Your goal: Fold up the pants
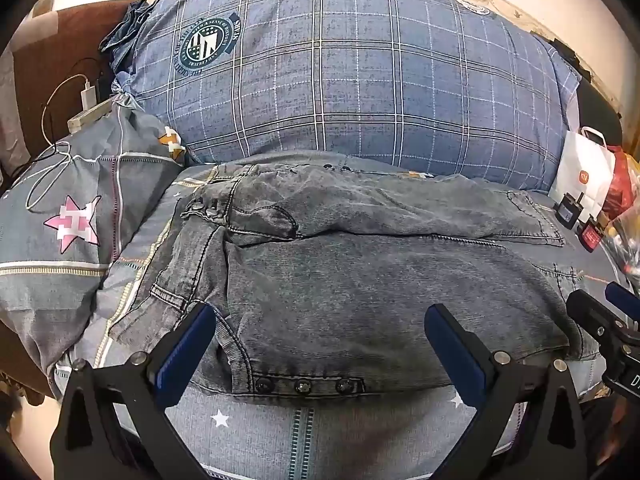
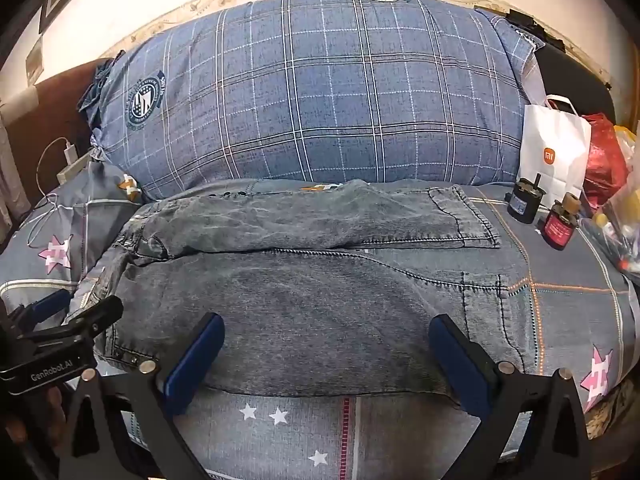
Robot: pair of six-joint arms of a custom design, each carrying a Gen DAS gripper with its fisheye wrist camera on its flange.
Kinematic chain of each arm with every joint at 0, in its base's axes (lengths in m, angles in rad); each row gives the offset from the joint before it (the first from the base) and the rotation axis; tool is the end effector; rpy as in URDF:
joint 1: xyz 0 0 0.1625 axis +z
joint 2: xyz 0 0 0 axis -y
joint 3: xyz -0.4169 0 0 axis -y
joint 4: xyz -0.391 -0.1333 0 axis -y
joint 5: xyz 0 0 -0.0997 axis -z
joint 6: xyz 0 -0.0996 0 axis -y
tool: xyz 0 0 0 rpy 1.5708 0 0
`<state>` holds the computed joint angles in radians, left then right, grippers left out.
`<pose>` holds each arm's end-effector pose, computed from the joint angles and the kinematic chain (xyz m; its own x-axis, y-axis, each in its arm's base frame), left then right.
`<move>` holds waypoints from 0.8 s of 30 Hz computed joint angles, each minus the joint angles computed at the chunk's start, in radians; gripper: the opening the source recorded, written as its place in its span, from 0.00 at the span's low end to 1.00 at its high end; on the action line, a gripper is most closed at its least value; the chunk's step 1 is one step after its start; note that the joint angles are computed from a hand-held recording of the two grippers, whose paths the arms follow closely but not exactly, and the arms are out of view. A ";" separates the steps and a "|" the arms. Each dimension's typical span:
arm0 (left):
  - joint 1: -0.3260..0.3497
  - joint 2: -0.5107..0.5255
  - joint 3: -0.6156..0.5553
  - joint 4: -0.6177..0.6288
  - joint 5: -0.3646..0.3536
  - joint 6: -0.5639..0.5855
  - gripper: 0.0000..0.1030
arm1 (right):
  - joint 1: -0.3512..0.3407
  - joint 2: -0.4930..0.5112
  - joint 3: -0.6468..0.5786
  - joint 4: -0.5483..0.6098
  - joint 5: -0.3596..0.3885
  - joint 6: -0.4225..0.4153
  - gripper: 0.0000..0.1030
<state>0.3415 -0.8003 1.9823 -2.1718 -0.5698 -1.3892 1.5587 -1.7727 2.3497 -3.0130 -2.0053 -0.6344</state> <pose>-0.3913 -0.3695 0.0002 -0.7287 -0.1556 -0.6669 0.3928 0.7027 -0.5932 0.0868 -0.3786 0.3749 -0.7321 -0.1174 0.6710 -0.5290 0.7187 -0.4513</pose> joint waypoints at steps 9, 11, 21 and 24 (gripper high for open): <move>-0.008 -0.016 0.008 0.018 -0.005 -0.016 1.00 | -0.010 0.011 -0.011 0.007 0.027 -0.010 1.00; -0.009 -0.018 0.008 0.024 -0.010 -0.026 1.00 | -0.006 0.001 -0.008 0.014 0.036 -0.002 1.00; -0.020 -0.048 0.024 0.025 -0.036 -0.040 1.00 | 0.000 -0.010 -0.008 0.026 0.041 0.021 1.00; -0.024 -0.055 0.043 -0.026 -0.046 -0.018 1.00 | -0.003 -0.020 0.000 0.027 0.039 0.021 1.00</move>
